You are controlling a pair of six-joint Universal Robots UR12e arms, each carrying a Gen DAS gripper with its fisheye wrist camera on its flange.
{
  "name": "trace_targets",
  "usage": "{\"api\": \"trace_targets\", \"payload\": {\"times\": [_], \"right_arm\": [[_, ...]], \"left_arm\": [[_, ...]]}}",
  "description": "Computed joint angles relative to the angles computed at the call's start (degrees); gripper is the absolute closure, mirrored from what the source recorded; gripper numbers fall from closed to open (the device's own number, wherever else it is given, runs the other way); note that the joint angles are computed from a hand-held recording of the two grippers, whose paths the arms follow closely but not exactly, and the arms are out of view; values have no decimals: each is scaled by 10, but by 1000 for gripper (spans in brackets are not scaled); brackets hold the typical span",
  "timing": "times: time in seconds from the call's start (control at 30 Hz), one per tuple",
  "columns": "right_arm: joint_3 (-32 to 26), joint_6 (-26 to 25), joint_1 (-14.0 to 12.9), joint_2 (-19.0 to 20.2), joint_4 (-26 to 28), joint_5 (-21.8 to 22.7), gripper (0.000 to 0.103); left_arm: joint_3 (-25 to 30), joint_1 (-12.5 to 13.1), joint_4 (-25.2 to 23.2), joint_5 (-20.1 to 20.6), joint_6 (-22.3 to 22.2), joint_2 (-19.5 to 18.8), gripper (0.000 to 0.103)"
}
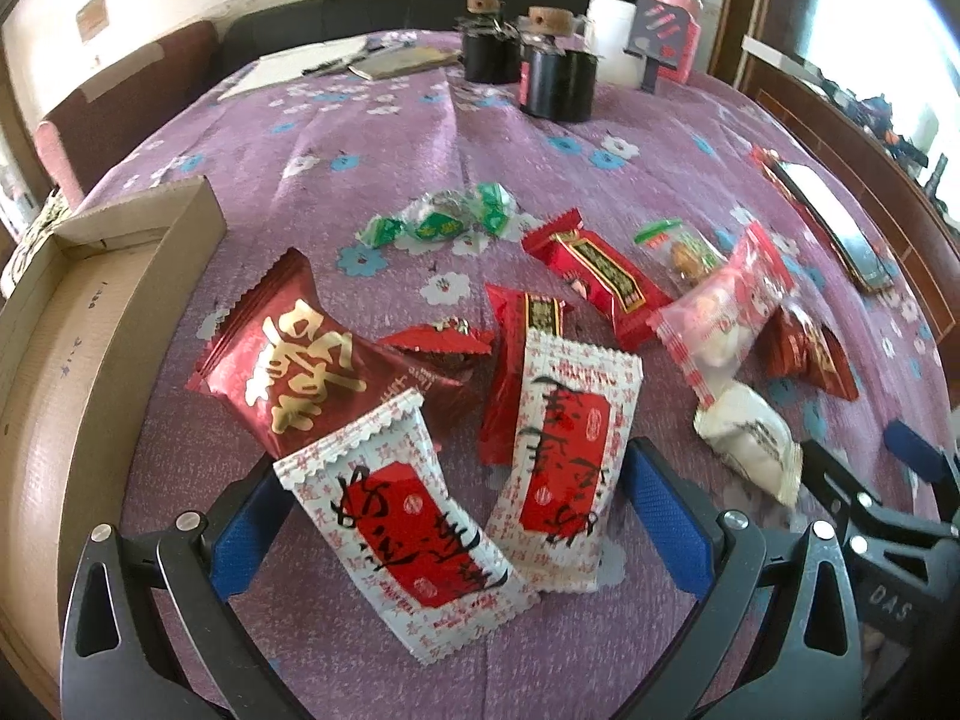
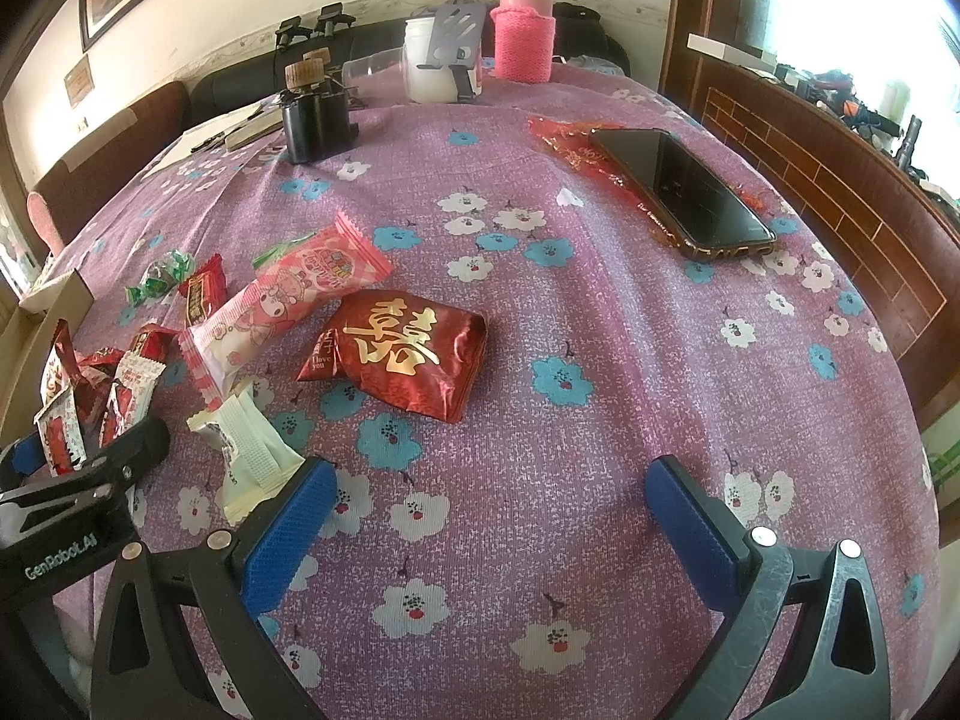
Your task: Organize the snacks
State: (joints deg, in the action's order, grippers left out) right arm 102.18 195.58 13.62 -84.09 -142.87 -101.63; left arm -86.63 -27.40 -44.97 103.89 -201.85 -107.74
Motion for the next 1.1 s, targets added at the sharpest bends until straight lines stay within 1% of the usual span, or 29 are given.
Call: {"api": "trace_targets", "payload": {"times": [0.1, 0.23, 0.43, 0.53, 0.6, 0.63, 0.7, 0.77, 0.8, 0.83, 0.87, 0.9, 0.93, 0.97, 1.03, 1.1], "right_arm": [[-4, -2, -3, -4, 24, 9, 0], [-10, 8, -2, -6, 53, 10, 0], [-8, 10, 1, -7, 51, 5, 0], [-8, 12, 1, -7, 50, 3, 0], [-8, 14, 1, -8, 51, 1, 0], [-7, 18, 2, -10, 53, -2, 0], [-2, 28, 4, -16, 51, -11, 0], [10, 33, 4, -26, 25, -11, 3], [17, 31, 5, -32, 2, -14, 5], [25, 27, 7, -39, -27, -18, 5], [37, 18, 11, -46, -73, -27, 5], [46, 9, 15, -51, -107, -34, 3], [53, 0, 18, -53, -139, -40, 3], [60, -12, 17, -56, -176, -30, 3], [64, -19, 14, -57, -200, -13, 3], [61, -10, 15, -54, -206, -17, 3]], "left_arm": [[-7, 1, -4, -12, 17, 6, 0], [-17, -2, -4, -17, 25, 15, 0], [-25, 2, 2, -39, 47, 22, 0], [-36, 5, 8, -56, 48, 32, 0], [-50, 11, 30, -81, 41, 45, 0], [-62, 15, 53, -88, 36, 56, 0], [-78, 20, 88, -93, 37, 73, 0], [-91, 27, 114, -94, 39, 90, 0], [-100, 35, 130, -98, 36, 102, 0], [-107, 41, 143, -103, 32, 111, 0], [-111, 48, 149, -106, 29, 117, 0], [-116, 54, 159, -101, 22, 126, 0], [-120, 57, 165, -92, 17, 131, 0], [-123, 57, 173, -82, 12, 135, 0], [-136, 59, 199, -61, 2, 146, 0], [-145, 57, 225, -44, -3, 151, 0]]}}
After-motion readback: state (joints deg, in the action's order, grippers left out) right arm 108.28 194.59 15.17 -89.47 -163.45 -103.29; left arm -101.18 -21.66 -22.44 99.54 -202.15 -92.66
